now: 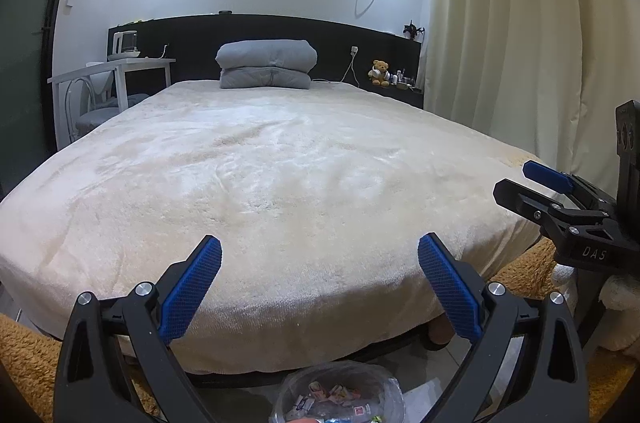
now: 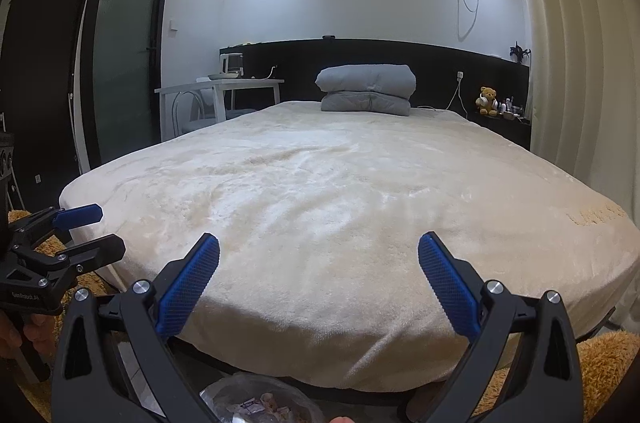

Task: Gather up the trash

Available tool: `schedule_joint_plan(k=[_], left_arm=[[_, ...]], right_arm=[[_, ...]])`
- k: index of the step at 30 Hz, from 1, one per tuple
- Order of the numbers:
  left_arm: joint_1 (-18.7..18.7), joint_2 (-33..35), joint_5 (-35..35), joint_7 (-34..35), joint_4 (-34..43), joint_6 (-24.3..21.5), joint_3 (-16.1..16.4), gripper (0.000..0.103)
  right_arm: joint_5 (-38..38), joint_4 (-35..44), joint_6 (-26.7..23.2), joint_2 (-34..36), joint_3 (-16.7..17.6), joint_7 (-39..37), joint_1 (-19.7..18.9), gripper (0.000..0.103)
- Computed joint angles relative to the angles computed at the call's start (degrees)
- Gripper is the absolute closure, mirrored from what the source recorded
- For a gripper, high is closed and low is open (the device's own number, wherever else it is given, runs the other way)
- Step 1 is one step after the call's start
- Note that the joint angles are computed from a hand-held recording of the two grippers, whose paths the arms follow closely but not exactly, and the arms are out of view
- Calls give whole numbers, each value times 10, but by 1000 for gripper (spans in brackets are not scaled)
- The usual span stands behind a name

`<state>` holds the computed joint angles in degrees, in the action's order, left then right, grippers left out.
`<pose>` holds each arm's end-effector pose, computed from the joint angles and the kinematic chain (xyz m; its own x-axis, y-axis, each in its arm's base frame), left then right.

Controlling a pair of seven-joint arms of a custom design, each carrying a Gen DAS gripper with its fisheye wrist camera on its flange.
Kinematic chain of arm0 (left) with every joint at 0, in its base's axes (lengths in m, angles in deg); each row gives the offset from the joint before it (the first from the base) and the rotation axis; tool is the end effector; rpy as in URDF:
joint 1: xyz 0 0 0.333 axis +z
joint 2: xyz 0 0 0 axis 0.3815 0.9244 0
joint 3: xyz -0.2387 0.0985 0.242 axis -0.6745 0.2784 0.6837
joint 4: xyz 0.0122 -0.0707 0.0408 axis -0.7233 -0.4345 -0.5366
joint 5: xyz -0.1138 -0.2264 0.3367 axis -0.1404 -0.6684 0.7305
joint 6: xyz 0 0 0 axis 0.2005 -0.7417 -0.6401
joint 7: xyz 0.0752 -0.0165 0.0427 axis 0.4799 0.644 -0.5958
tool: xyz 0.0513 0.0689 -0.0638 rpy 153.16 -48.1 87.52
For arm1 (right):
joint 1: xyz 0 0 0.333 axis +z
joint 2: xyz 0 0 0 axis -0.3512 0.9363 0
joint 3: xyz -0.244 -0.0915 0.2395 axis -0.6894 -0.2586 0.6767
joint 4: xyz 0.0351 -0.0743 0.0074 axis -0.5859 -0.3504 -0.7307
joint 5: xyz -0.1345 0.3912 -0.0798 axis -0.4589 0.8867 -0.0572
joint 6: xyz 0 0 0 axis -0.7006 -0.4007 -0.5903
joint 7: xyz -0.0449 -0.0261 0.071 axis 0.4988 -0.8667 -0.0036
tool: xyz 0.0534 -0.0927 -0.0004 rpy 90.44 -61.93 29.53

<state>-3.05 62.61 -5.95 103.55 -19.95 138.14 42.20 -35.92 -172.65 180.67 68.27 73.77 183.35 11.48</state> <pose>0.6160 -0.3937 0.6503 -0.1938 -0.9782 0.0747 -0.4112 0.0119 -0.9115 0.6675 0.3456 0.6375 0.3526 -0.9358 -0.0003 -0.3080 -0.1157 -0.9443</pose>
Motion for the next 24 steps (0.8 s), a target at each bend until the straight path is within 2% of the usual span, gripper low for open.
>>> schedule_joint_plan(k=[2, 7, 24], left_arm=[[0, -1, 1, -1, -1, 3, 0, 7], [-2, -2, 11, -13, 0, 0, 4, 7], [-1, 1, 13, -15, 4, -1, 4, 7]], right_arm=[[4, 1, -1, 1, 6, -6, -5, 5], [0, 4, 0, 4, -9, 6, 6, 5], [-19, 13, -26, 7, 3, 14, -1, 5]])
